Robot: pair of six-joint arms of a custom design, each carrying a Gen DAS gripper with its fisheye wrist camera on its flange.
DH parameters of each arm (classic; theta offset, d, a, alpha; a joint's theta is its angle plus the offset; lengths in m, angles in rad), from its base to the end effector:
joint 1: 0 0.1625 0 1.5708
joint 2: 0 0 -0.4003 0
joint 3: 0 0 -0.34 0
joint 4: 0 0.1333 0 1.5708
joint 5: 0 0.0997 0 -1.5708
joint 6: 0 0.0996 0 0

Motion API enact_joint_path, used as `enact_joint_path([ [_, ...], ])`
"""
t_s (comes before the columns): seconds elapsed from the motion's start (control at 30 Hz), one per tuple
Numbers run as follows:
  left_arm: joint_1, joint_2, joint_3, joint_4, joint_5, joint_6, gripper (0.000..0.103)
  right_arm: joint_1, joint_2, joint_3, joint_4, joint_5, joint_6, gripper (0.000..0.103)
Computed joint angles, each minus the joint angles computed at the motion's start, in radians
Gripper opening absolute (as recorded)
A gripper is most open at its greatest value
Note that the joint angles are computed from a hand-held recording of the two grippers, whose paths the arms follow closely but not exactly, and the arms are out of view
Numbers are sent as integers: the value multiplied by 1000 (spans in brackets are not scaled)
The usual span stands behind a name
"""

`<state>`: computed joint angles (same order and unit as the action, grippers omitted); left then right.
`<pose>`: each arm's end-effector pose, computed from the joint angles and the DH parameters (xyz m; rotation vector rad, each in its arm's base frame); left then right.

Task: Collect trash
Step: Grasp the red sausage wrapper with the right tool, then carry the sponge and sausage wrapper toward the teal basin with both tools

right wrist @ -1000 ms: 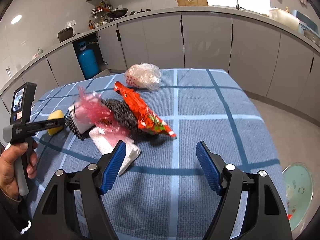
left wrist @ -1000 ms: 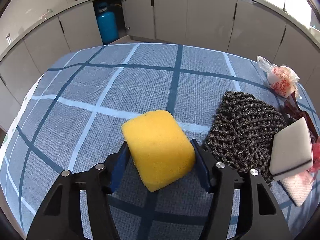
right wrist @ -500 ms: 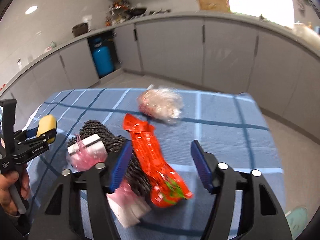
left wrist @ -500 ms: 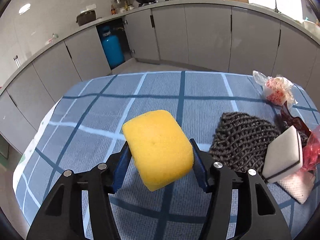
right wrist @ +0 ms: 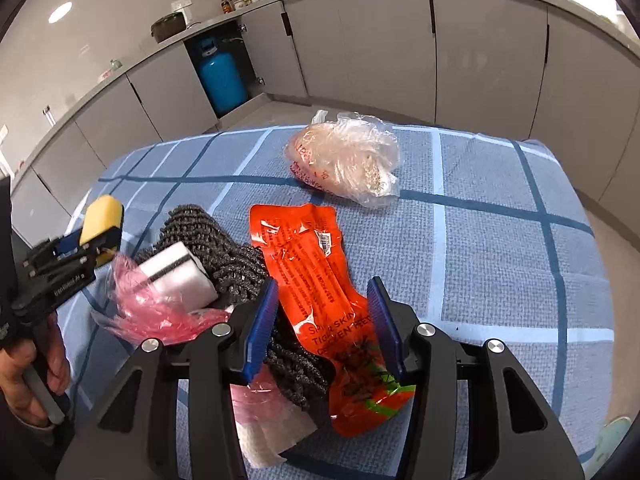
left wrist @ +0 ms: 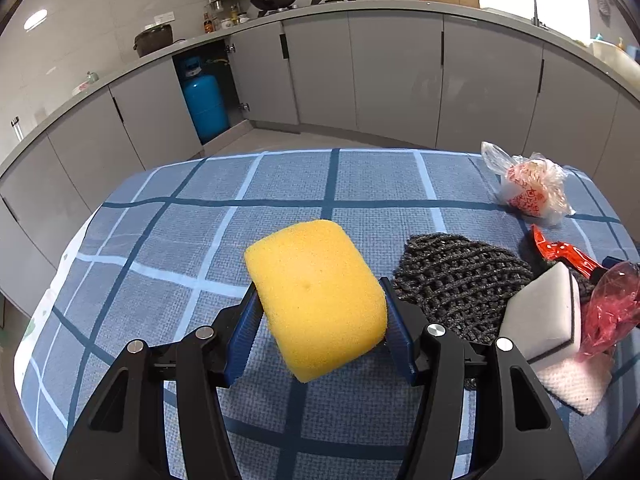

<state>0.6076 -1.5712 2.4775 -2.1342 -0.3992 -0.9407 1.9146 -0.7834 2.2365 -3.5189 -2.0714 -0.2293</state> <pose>-0.1099 -0.3506 0.2252 0.2582 2.0441 -0.9006 0.2331 -0.3975 0.0778 0.5714 -2.5311 0.6911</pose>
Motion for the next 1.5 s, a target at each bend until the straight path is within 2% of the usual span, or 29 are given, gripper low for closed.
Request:
enact_joint_path([
  [0.07, -4, -1, 0, -1, -3, 2, 57, -1, -2, -15, 46, -13, 5, 60],
  [0.23, -15, -7, -2, 14, -4, -4, 57, -24, -33, -11, 106, 23, 15, 60],
  [0.37, -27, -3, 0, 9, -12, 0, 57, -60, -72, -13, 168, 89, 47, 63],
  [0.5, -40, -2, 2, 14, -18, -3, 57, -68, -68, -27, 225, 75, 48, 69],
  [0.53, -42, -3, 2, 17, -18, -5, 57, -70, -67, -23, 213, 79, 51, 67],
  [0.6, -44, -6, 2, 24, -17, -8, 57, -76, -82, -6, 186, 96, 62, 46],
  [0.73, -41, -10, 0, 29, -14, -10, 57, -75, -90, 23, 138, 105, 49, 41],
  [0.9, -48, -5, 1, 27, -14, -5, 57, -55, -81, 59, 30, 91, 30, 27],
  [1.13, -90, -18, -9, 98, -7, -50, 57, 8, -58, 102, -150, 13, -11, 25],
  [1.27, -123, -30, -14, 140, -8, -76, 57, 31, -83, 145, -221, 0, -8, 25],
  [1.5, -200, -29, -22, 193, -17, -121, 57, 94, -95, 198, -338, -75, -3, 25],
])
